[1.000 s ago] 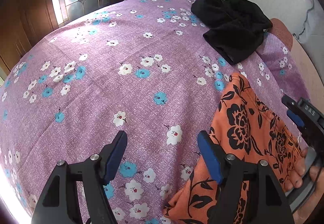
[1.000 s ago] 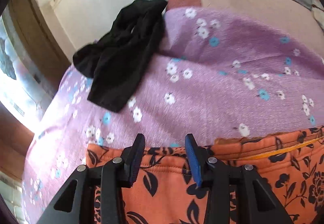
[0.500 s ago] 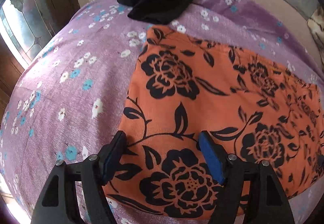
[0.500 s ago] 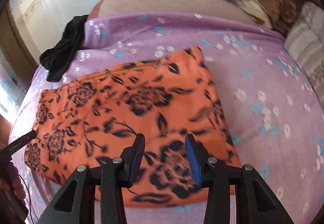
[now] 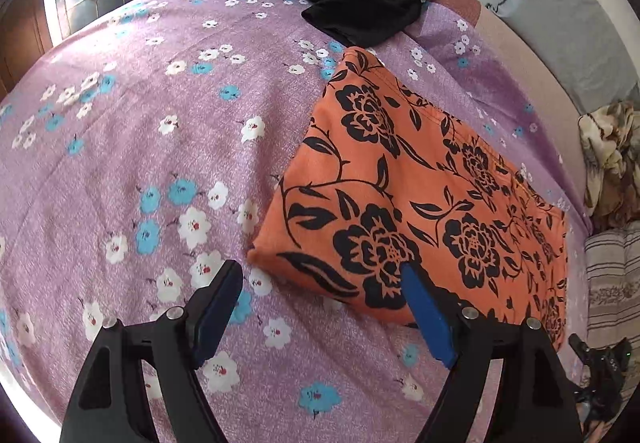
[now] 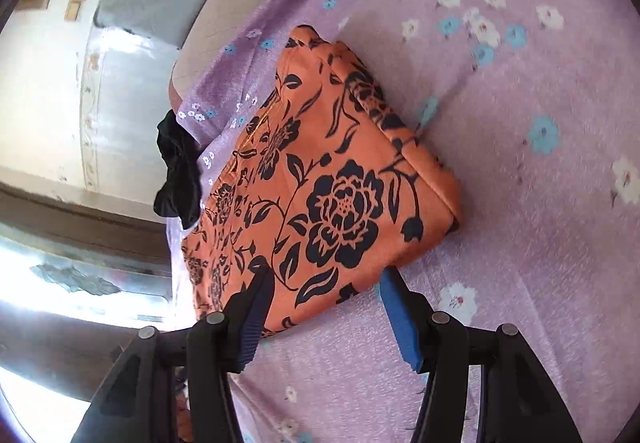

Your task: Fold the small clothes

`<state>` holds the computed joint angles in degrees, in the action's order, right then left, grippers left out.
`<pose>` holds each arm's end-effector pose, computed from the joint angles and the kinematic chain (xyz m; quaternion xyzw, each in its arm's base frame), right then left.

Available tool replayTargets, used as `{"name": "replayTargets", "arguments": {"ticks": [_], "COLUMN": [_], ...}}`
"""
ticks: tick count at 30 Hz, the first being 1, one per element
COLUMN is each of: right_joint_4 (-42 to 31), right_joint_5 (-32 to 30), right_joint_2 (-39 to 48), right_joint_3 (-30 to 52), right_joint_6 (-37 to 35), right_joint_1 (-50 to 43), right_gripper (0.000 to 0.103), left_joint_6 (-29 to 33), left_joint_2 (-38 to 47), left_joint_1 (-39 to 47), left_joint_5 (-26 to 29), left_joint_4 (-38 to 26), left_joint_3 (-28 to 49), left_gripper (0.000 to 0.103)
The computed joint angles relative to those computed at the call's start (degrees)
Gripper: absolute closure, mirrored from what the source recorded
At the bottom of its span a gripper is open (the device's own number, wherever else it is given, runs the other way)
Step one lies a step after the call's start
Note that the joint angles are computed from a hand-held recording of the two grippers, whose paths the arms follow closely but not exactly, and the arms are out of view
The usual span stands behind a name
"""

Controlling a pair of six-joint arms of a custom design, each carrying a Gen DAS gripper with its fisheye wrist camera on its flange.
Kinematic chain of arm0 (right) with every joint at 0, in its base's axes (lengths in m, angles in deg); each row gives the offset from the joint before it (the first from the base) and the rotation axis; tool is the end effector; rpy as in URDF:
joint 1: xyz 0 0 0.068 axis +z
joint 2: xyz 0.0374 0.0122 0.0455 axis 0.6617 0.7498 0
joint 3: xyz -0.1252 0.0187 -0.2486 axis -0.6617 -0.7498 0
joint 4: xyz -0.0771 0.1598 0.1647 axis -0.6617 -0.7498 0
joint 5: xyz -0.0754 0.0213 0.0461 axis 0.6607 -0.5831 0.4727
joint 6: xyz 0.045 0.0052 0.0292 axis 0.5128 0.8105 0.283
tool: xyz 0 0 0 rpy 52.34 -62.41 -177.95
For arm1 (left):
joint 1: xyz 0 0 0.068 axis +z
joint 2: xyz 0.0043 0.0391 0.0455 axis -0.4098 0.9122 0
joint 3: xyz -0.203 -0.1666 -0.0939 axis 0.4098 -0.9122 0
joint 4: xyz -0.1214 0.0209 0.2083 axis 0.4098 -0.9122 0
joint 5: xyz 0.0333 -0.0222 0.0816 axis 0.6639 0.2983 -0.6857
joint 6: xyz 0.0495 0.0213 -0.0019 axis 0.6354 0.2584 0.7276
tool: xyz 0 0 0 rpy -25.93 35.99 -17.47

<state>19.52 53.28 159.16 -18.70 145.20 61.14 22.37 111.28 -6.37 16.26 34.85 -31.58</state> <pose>0.2625 0.1057 0.1556 0.2635 0.8585 0.3801 0.2214 0.2731 0.0765 0.1847 -0.1947 0.9381 -0.1322 0.2543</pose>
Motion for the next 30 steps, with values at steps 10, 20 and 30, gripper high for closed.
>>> {"name": "replayTargets", "arguments": {"ticks": [10,20,30], "right_joint_4": [5.96,8.45,7.32], "right_joint_5": [-2.07,1.15,5.94], "right_joint_2": [8.54,12.14,14.23], "right_joint_3": [1.58,4.76,7.83], "right_joint_6": [5.33,5.13,2.38], "right_joint_1": [2.06,1.39,0.92], "right_gripper": [0.043,0.043,0.049], "left_joint_6": [-7.02,-15.48,-15.99], "left_joint_2": [5.78,8.17,10.54], "left_joint_1": [0.58,0.29,-2.15], "left_joint_5": [10.27,10.64,5.88], "left_joint_4": [2.07,12.56,14.94], "left_joint_3": [0.25,-1.46,-0.43], "left_gripper": [0.049,0.041,0.053]}}
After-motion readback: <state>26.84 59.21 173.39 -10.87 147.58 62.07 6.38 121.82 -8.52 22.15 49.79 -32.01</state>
